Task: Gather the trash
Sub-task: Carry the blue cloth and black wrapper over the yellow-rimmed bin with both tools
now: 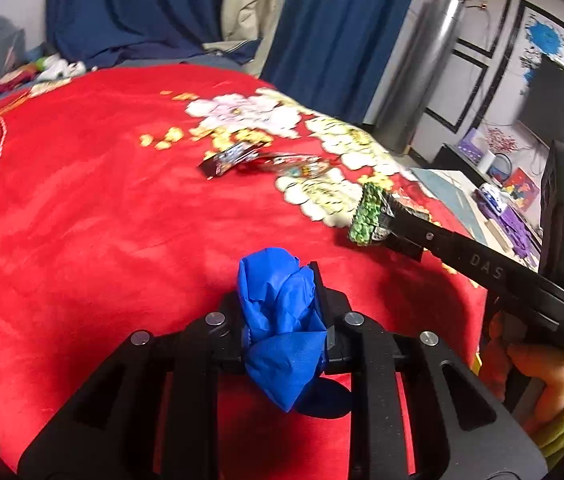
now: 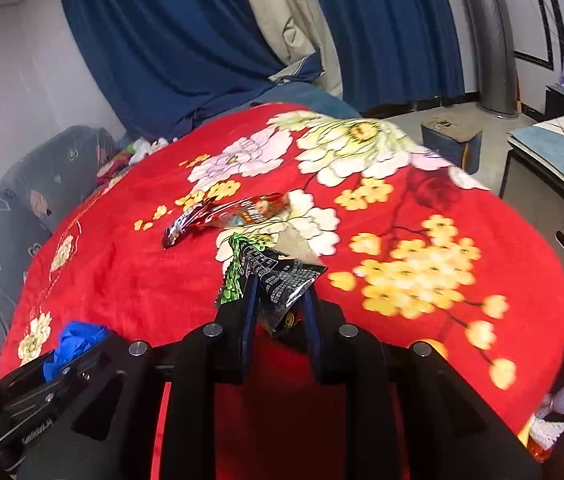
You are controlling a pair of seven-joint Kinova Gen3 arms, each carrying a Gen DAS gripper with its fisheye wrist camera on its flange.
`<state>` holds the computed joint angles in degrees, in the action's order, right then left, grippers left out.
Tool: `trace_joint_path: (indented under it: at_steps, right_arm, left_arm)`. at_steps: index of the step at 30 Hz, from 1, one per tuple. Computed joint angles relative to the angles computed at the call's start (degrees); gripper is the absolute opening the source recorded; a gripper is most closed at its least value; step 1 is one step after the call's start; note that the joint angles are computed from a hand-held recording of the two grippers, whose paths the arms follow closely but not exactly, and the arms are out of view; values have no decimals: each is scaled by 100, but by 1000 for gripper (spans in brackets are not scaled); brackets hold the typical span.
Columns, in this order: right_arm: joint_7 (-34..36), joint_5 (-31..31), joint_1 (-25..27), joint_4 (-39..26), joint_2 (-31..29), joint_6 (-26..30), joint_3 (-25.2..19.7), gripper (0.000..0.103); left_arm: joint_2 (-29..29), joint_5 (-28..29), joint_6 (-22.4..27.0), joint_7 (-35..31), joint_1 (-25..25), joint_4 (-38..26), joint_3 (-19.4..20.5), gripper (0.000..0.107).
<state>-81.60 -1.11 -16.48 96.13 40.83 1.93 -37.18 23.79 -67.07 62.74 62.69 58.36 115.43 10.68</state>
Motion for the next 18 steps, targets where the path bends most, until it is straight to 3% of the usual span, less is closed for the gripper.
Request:
trace_joint_path:
  at_steps: [9, 18]
  right_arm:
    - [-183, 282, 824, 550, -307, -462, -543, 21]
    - [-803, 890, 1524, 1010, -658, -863, -726, 21]
  left_arm:
    - [13, -393, 374, -97, 157, -203, 47, 16]
    - [107, -774, 484, -524, 221, -564, 92, 16]
